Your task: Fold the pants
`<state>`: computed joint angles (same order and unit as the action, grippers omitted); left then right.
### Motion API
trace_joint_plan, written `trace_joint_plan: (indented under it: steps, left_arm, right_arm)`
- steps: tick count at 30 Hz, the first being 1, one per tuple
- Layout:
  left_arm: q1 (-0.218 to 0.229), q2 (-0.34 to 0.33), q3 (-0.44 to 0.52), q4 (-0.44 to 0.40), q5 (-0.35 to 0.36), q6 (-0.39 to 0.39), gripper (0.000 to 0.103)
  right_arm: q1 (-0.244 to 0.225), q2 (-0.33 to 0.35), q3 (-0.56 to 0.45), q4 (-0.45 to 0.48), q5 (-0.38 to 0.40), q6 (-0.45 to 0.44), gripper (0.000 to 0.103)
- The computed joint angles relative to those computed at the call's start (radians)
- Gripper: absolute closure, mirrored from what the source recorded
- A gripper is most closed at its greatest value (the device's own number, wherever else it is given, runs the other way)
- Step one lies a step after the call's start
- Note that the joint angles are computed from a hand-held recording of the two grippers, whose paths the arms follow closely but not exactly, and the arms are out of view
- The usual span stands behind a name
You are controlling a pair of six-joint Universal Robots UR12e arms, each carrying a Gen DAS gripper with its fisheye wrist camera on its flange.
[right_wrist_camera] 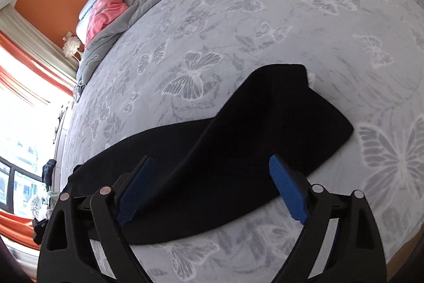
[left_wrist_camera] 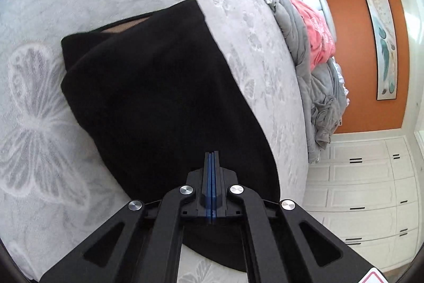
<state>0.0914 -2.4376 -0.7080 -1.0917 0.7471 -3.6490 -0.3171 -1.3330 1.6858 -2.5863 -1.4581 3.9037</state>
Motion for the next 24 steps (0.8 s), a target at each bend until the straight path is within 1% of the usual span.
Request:
trace_joint_plan:
  steps: [1,2,3,4,5,6,7,8,9,10,11,12,14,15,16,17,18,19,20,21,22,23,24]
  left_arm:
    - [-0.001,-0.007,0.018,0.002,-0.002,0.002,0.103]
    - [-0.003,-0.019,0.047,-0.009,0.001,0.011,0.103]
    - [-0.006,-0.04,0.096,-0.041,0.013,0.027,0.103]
    - [-0.011,-0.067,0.165,-0.088,0.036,0.048,0.103]
    - [-0.012,-0.097,0.239,-0.128,0.047,0.063,0.103]
    - [-0.012,-0.128,0.321,-0.154,0.052,0.08,0.103]
    - [-0.009,-0.149,0.383,-0.138,0.056,0.087,0.103]
    - [-0.004,-0.156,0.419,-0.096,0.058,0.094,0.103]
    - [0.001,-0.146,0.419,-0.056,0.068,0.105,0.103]
    - [0.007,-0.141,0.429,-0.054,0.069,0.128,0.103]
    - [0.012,-0.129,0.42,-0.07,0.073,0.16,0.103]
    - [0.015,-0.118,0.407,-0.104,0.095,0.2,0.103]
    - [0.011,-0.083,0.341,-0.165,0.16,0.293,0.103]
    - [0.014,-0.05,0.267,-0.179,0.173,0.33,0.096]
    - [0.02,-0.021,0.194,-0.187,0.163,0.337,0.081]
    - [0.031,0.015,0.103,-0.179,0.126,0.326,0.072]
    - [0.037,0.035,0.04,-0.17,0.087,0.307,0.06]
    - [0.04,0.046,0.0,-0.172,0.055,0.29,0.055]
    - [0.04,0.047,-0.013,-0.19,0.035,0.287,0.052]
    - [0.038,0.048,-0.024,-0.196,0.019,0.281,0.047]
    - [0.037,0.048,-0.032,-0.189,0.006,0.27,0.04]
    - [0.035,0.048,-0.039,-0.178,0.004,0.256,0.036]
    - [0.032,0.046,-0.036,-0.182,0.016,0.233,0.022]
  right_arm:
    - [-0.002,0.025,-0.027,0.034,-0.01,0.011,0.016]
    - [-0.006,0.052,-0.049,0.053,-0.016,0.029,0.038]
    - [-0.012,0.076,-0.078,0.089,-0.004,0.018,0.069]
    - [-0.019,0.096,-0.089,0.085,0.017,0.022,0.099]
    - [-0.024,0.095,-0.091,0.039,0.027,0.052,0.099]
    - [-0.027,0.083,-0.083,-0.048,0.033,0.06,0.099]
    - [-0.026,0.066,-0.072,-0.153,0.035,0.04,0.1]
    - [-0.023,0.045,-0.061,-0.228,0.035,0.016,0.1]
    - [-0.02,0.025,-0.054,-0.266,0.031,-0.01,0.1]
    - [-0.017,0.003,-0.042,-0.271,0.017,-0.039,0.1]
    - [-0.012,-0.014,-0.031,-0.249,-0.01,-0.065,0.1]
    - [-0.011,-0.027,-0.015,-0.216,-0.03,-0.081,0.1]
    - [-0.024,-0.034,0.027,-0.138,-0.027,-0.064,0.099]
    - [-0.032,-0.028,0.042,-0.088,-0.019,-0.054,0.099]
    - [-0.036,-0.019,0.055,-0.057,-0.013,-0.038,0.099]
    - [-0.042,-0.012,0.072,-0.048,0.007,-0.014,0.099]
    - [-0.044,-0.005,0.081,-0.043,0.019,0.009,0.099]
    - [-0.043,0.001,0.079,-0.034,0.027,0.022,0.099]
    - [-0.041,0.003,0.073,-0.034,0.026,0.017,0.099]
    - [-0.034,0.003,0.065,-0.036,0.002,0.002,0.098]
    - [-0.025,0.002,0.062,-0.048,-0.02,-0.008,0.096]
    - [-0.024,0.0,0.069,-0.07,-0.02,-0.007,0.096]
    - [-0.024,-0.001,0.074,-0.087,-0.012,0.005,0.096]
